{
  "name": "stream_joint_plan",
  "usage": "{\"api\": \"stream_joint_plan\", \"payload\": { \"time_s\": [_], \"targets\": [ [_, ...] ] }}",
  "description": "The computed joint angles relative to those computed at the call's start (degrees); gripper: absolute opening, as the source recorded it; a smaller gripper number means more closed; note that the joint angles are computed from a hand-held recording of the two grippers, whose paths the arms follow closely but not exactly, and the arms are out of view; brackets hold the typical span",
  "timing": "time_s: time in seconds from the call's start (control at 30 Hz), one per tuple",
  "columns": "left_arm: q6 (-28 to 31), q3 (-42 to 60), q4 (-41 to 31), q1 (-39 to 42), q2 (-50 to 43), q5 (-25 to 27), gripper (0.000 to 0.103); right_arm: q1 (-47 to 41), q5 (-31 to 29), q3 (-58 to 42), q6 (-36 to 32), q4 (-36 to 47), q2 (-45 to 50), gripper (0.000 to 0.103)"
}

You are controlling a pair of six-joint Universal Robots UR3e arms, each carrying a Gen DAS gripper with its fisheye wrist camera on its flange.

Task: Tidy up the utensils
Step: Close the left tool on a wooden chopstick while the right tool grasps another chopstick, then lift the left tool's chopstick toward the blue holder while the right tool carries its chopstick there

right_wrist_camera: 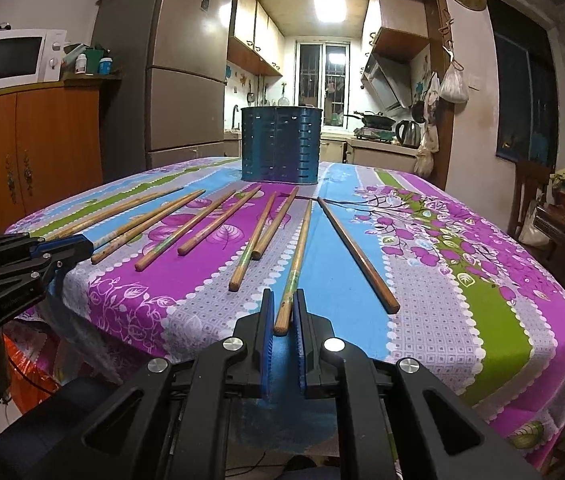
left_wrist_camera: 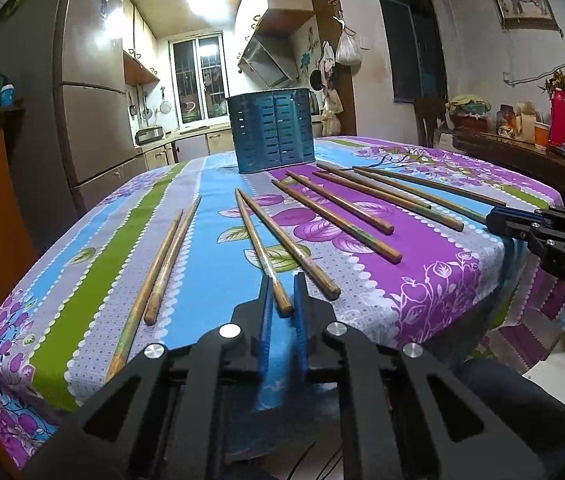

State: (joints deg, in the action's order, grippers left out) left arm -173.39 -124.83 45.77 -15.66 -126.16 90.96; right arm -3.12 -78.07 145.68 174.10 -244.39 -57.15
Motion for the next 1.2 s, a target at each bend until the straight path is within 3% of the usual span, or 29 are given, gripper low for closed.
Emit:
{"api": "stream_joint_plan", "payload": {
  "time_s": [0.23, 0.4, 0.67, 0.8, 0.87, 1.0, 1.03, 1.07, 1.13, 1.2],
  "targets": [
    [0.05, -1.23, 0.43, 0.72, 3.20, -0.26, 0.007, -1.71, 1.23, 2.50, 0.64, -2.05, -3.08, 0.008],
    [0.26, -0.89, -0.23, 0.51, 7.77, -0.55, 0.007, -3.77, 3.26, 4.55, 0.16, 0.01, -10.50, 0.008],
    [0.96, 8.80, -6.59, 0.51, 12.06, -1.49, 0.007, -7.60, 8.59, -1.77, -1.56, 15.10, -26.64, 0.008],
    [0.06, 14.18, -11.69, 1.39, 12.44, -2.53, 0.007, -8.46, 11.12, -8.74, -1.67, 23.22, -29.18, 0.008],
    [-1.09, 12.48, -13.09, 3.10, 14.20, -4.11, 0.007, -7.90, 11.11, -12.12, -2.31, 25.95, -29.81, 0.008],
    [-2.53, 2.47, -8.35, 5.84, 14.84, -5.64, 0.008, -8.51, 12.59, -13.07, -2.74, 27.10, -30.97, 0.008],
    [-2.12, -0.42, -6.25, 5.62, 13.86, -4.98, 0.013, -8.55, 12.71, -12.70, -2.87, 26.90, -30.98, 0.008],
    [-1.96, -2.30, -4.89, 5.70, 12.99, -5.08, 0.027, -8.78, 12.91, -11.90, -3.14, 26.50, -30.95, 0.008],
    [-1.57, -5.11, -2.06, 4.96, 10.10, -3.41, 0.040, -8.99, 13.18, -11.02, -3.35, 26.76, -30.99, 0.008],
    [-1.99, -6.40, -0.08, 4.02, 7.40, -1.80, 0.040, -9.14, 13.33, -9.99, -3.59, 26.73, -31.35, 0.008]
  ]
}}
